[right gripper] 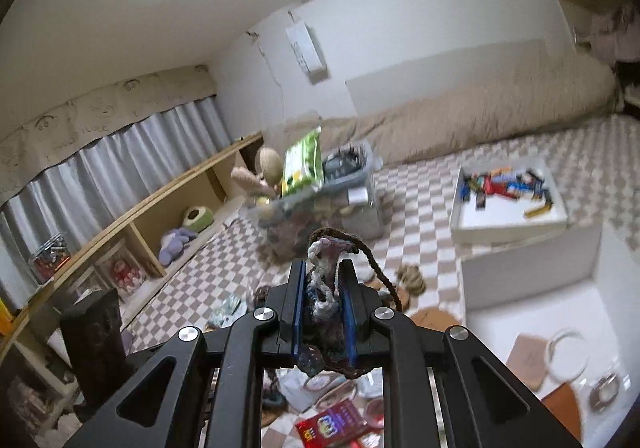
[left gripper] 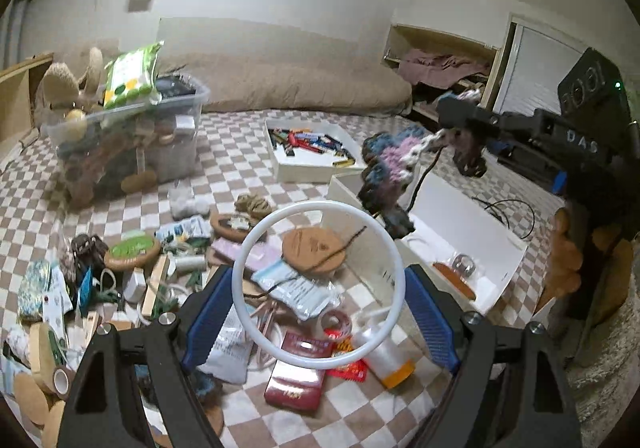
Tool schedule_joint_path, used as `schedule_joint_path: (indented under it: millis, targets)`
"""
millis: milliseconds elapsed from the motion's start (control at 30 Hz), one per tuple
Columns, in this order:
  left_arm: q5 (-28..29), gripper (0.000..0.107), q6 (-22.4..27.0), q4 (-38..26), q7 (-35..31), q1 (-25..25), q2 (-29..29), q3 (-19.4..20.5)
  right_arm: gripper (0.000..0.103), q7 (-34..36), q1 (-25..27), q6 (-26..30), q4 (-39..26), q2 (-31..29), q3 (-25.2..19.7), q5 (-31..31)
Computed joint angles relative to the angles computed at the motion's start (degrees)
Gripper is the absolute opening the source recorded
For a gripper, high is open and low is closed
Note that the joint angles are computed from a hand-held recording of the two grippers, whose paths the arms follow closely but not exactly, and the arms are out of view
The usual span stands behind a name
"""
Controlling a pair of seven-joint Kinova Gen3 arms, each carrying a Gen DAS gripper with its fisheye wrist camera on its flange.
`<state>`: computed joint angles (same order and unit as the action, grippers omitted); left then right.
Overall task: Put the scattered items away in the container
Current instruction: 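Carry the crocheted piece and the left gripper's ring over the white box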
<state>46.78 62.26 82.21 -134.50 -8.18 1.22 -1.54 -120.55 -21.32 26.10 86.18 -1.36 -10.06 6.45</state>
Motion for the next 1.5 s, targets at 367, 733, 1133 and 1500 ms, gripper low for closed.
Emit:
schedule_joint_path:
  millis: [367,733,1133,1500]
  targets:
    - [2.5,0.085,-0.7,-4.0,2.0,2.0,0.6,1.7,0.017,-4.3,2.0,3.1,-4.4,-2.7,-1.3,9.0]
    - [1.8,0.085,-0.3,-10.6,5.7,4.3,2.8,4.1,0.017,-10.9,6.1,7.6,-11.0,-4.4,-3.0,19.6]
    - [3.4,0.085,0.9,-17.7,7.0,6.6,7.4,8.5,0.017,-10.6,6.3,17.9,-11.0,-1.0,-0.4,23.9]
    - [-3.6,0.085,1.1,-21.8,11.0,11.3,13.4,11.9,0.017,0.1,7.6,22.0,-6.4,4.8,5.5,11.4]
